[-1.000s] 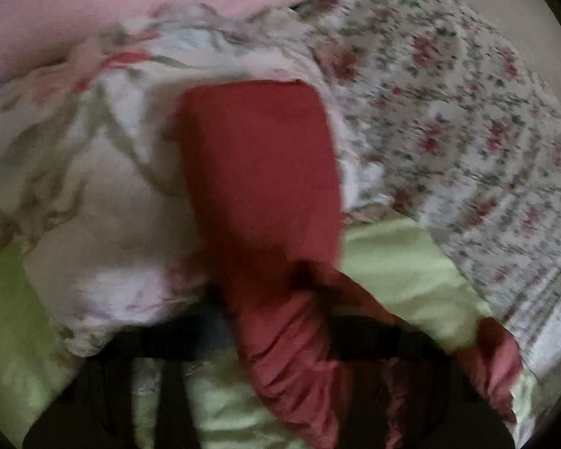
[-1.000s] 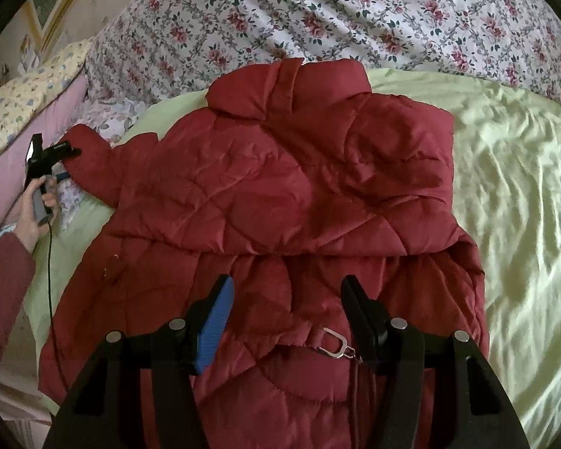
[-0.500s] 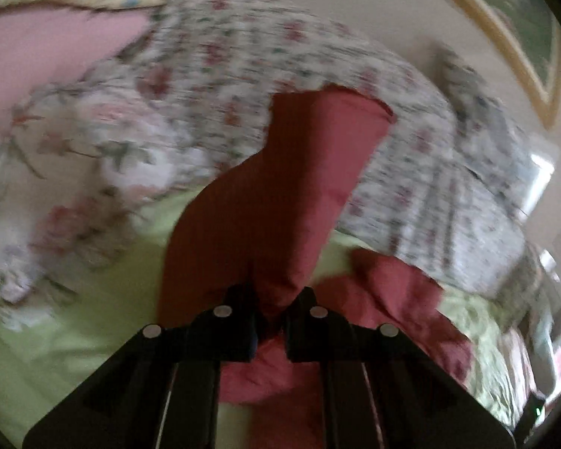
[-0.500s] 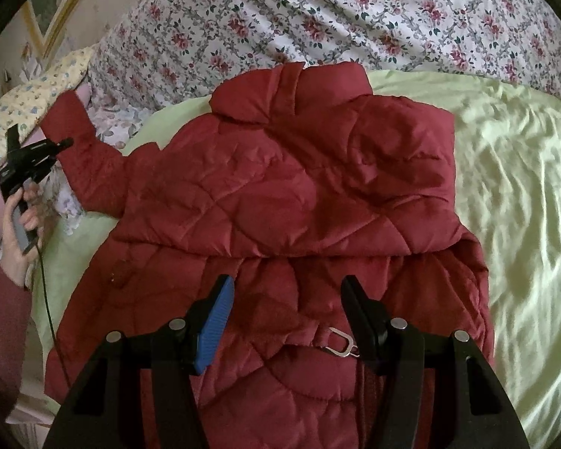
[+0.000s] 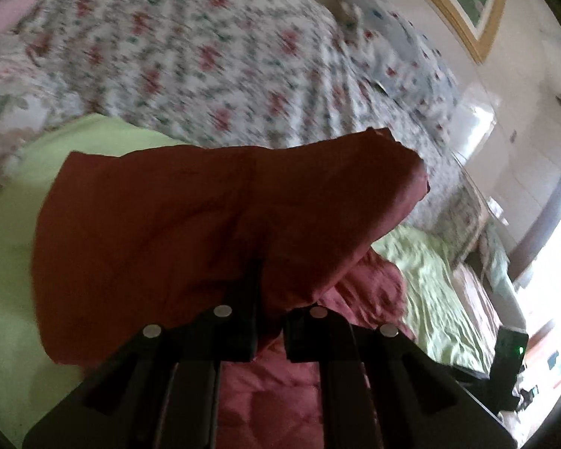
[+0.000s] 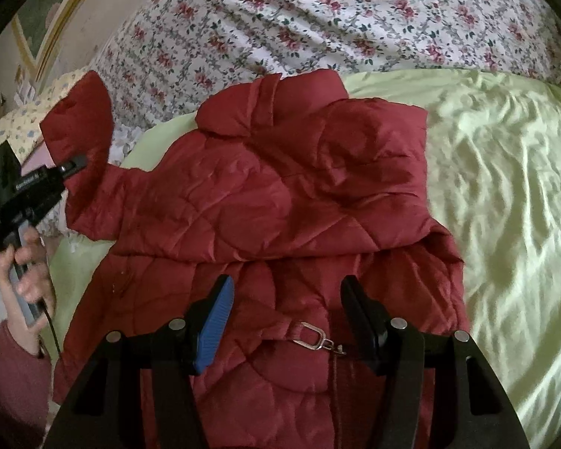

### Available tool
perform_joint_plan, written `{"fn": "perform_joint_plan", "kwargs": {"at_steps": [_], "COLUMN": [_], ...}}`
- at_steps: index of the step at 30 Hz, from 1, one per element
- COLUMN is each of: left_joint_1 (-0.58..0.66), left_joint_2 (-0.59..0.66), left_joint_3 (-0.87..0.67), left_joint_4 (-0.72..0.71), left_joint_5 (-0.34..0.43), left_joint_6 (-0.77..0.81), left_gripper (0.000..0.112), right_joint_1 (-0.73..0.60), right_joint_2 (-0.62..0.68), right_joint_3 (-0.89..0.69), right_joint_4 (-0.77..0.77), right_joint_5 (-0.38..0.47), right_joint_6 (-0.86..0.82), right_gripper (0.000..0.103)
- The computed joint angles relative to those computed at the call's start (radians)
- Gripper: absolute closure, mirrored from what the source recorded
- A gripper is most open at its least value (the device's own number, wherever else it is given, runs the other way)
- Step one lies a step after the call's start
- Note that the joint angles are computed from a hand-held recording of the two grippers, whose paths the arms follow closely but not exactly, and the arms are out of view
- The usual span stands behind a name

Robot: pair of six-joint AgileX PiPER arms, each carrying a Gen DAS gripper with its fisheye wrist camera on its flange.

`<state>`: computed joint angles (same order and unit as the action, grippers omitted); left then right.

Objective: Fold large clothes

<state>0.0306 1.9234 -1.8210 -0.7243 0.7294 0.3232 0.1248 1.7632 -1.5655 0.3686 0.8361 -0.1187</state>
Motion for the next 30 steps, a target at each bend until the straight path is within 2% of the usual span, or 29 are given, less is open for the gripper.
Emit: {"fn": "perform_joint_plan", "kwargs": {"at_steps": [4,12,16,19,23,28,30], "left_joint_1": [-0.076,-0.192,-0.246,-0.279,-0.311,-0.323,-0.319], "left_joint_2": [0.017,0.128,0.221,0.287,0.313,0.323,0.326], "left_joint_3": [0.002,-0.097,-0.222,-0.304,-0.320,-0.343,-0.345], "left_joint_4": [0.039,0.103,0.175,0.239,0.282,0.317,0.311], "left_joint_5": [-0.018,0.009,0.055,0.096,0.101,0.111,0.116], "left_joint_6": [-0.005,-0.068,-0.133,-0.179,-0.197,-0.222,-0.226], "left_gripper": [0.105,0.105,0.105,0.105,0.105,0.105,0.105], "right_joint_1": [-0.025,-0.075,-0.091,-0.129,-0.193,-0.187,-0.174], "right_joint_2": [0.002,0.026,0.062,0.098,0.185,0.318,0.384], "right_joint_3": [-0.003,-0.048,-0.107,-0.144,-0.208,-0.341,-0.411], "right_joint_4": [0.030,0.087,0.102,0.213,0.435,0.497,0.501], "right_joint_5": [0.003,0.010,0.017,0.037,0.079,0.106,0.138], "right_joint_6": [-0.018,-0.032,-0.025,-0.050,-0.077,-0.025,0.005], "right_gripper": [0.042,0.042,0.041,0.040,0.040,0.040,0.046]}}
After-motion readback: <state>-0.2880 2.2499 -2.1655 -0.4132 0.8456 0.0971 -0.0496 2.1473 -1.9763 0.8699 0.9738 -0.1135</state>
